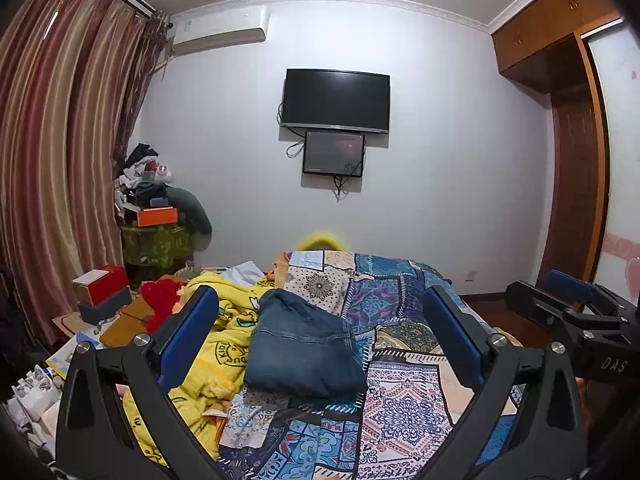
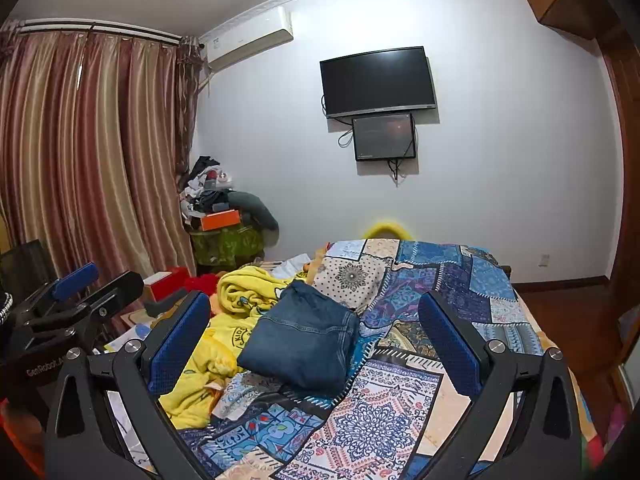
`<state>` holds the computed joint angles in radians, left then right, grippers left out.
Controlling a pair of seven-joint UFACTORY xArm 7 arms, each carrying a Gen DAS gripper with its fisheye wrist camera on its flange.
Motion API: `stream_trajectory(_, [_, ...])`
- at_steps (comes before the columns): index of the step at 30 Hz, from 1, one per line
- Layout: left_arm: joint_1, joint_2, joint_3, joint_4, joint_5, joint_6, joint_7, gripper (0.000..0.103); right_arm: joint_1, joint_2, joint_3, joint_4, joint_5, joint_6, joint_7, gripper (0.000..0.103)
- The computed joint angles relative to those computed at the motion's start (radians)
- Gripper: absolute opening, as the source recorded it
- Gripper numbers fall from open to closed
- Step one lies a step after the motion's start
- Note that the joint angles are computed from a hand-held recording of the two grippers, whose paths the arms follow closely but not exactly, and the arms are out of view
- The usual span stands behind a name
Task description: Fold large clothes
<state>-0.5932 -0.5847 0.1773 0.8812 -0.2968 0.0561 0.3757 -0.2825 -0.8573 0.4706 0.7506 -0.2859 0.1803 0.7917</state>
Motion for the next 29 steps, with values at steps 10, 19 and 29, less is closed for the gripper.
stream_trajectory(10, [-0.032,-0.008,0.015,0.006,-0.013,0.035,0.028,0.102,-0.010,-0.012,0.003,-0.001,-0.001,0.002,0.013,0.103])
stream_trajectory(19, [-0.035,-0.018,0.007,-0.001,-0.025,0.040,0.055,0.102,-0.020,-0.017,0.007,-0.003,-0.004,-0.001,0.019,0.103])
stream_trajectory(29, [-0.034,-0.005,0.009,0.011,-0.048,0.055,0.070,0.102,-0.021,-0.011,0.011,0.002,-0.005,0.007,0.025,0.103])
